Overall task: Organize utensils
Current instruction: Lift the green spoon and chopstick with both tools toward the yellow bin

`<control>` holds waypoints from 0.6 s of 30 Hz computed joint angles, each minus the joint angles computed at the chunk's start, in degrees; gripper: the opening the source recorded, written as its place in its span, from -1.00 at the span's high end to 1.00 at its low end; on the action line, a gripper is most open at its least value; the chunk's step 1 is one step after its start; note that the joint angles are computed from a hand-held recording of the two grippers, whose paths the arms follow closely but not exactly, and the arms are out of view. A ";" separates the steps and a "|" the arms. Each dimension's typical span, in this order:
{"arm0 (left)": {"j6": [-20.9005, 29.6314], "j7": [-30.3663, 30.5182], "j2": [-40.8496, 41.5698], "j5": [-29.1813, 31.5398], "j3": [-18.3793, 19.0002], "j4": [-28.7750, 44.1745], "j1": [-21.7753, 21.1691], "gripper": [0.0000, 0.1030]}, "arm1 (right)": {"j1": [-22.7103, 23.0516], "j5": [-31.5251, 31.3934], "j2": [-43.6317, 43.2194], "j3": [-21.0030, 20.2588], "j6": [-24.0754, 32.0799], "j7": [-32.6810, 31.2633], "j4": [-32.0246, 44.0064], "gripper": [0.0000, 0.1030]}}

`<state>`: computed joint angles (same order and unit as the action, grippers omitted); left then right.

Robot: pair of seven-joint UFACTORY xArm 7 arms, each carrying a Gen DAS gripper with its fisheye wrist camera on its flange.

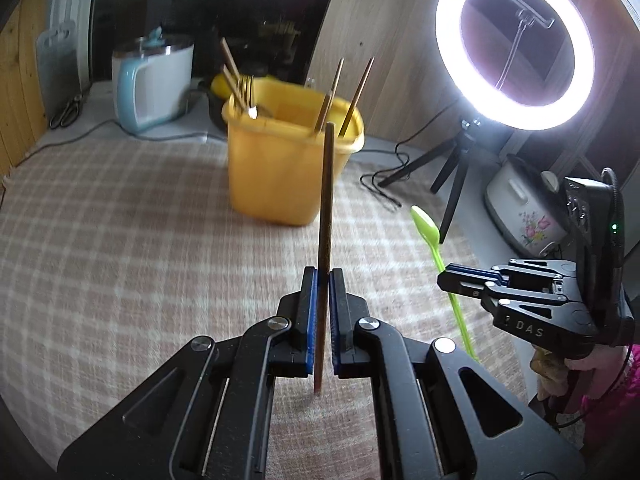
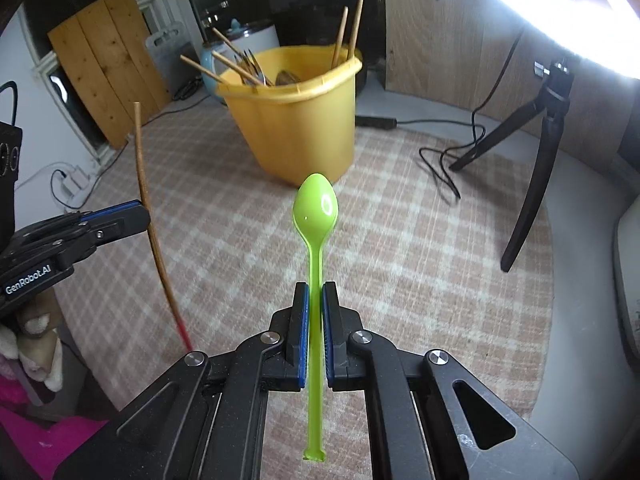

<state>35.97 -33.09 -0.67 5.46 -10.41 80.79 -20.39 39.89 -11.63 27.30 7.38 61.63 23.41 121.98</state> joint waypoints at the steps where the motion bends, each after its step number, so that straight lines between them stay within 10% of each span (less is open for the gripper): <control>1: -0.31 0.17 -0.23 -0.21 0.07 -0.05 0.05 0.94 | 0.25 -0.40 0.35 -0.16 0.11 0.11 0.75 0.90; 18: -1.72 3.62 0.57 1.10 0.64 6.24 1.10 0.94 | 2.69 -2.93 5.85 -2.83 -0.05 1.14 14.07 0.90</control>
